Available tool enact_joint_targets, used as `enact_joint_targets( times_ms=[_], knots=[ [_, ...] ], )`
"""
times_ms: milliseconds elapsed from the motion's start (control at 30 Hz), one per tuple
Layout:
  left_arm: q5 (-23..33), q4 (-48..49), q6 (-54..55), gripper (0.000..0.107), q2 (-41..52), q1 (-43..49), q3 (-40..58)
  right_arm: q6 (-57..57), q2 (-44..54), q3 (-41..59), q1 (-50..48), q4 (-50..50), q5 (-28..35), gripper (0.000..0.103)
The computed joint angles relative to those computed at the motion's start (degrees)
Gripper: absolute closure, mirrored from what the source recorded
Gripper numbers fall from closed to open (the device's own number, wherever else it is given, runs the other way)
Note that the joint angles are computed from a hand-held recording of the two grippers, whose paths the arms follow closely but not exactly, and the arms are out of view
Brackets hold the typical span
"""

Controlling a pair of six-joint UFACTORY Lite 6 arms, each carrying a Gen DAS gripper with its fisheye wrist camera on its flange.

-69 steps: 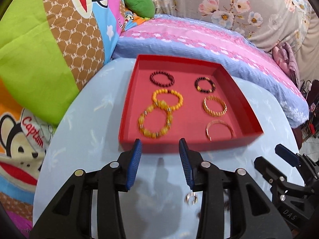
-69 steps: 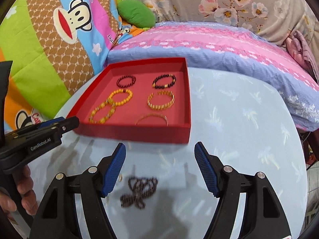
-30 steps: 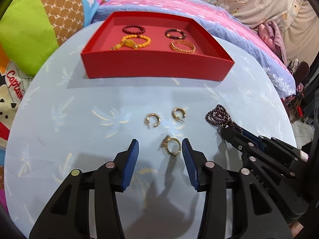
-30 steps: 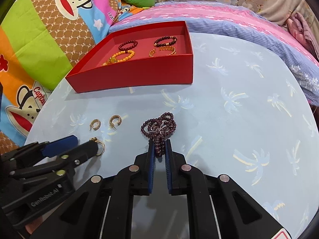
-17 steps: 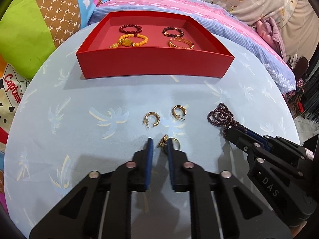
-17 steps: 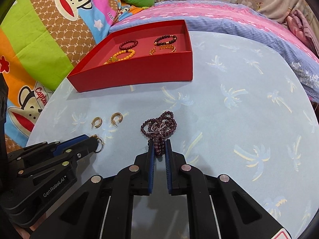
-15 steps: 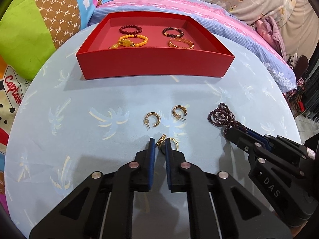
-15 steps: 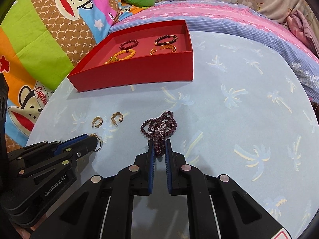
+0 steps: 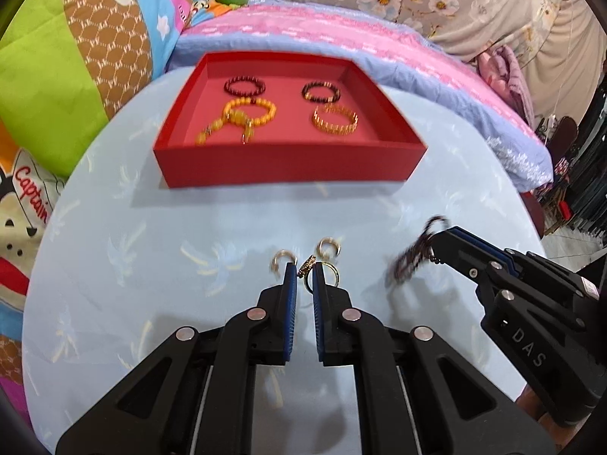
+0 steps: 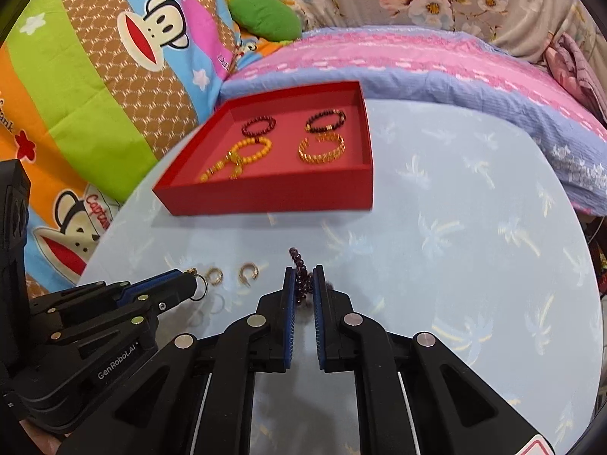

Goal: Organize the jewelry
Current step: 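Close the right tool on the garnet bead strand while the left tool grasps a gold hoop earring, then carry the garnet strand and hoop earring into the tray and open both tools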

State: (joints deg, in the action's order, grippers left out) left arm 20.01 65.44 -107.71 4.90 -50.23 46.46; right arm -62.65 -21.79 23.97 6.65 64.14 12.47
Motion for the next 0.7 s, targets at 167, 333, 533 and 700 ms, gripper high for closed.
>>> enact_joint_targets(
  times_ms=[167,333,533,700],
  knots=[
    [0.07,-3.78,7.06,0.099,-2.73,3.04,2.11,4.16,1.88,6.42,0.36,-4.50,0.57,0.102],
    [1.18,-4.77,10.30,0.099,-4.17,5.45,3.42,-0.02,5.01,9.18,-2.13,-0.91,1.71,0.102],
    [-0.48,-4.08,8.32,0.099,-4.72,7.13,0.61,-4.55,6.26,5.48,-0.77,2.84,1.94,0.063],
    [-1.60,-3.44,6.31,0.099,-4.28,6.73,-1.19,-22.20,9.99,1.77,4.91,21.11,-2.80,0.052]
  ],
)
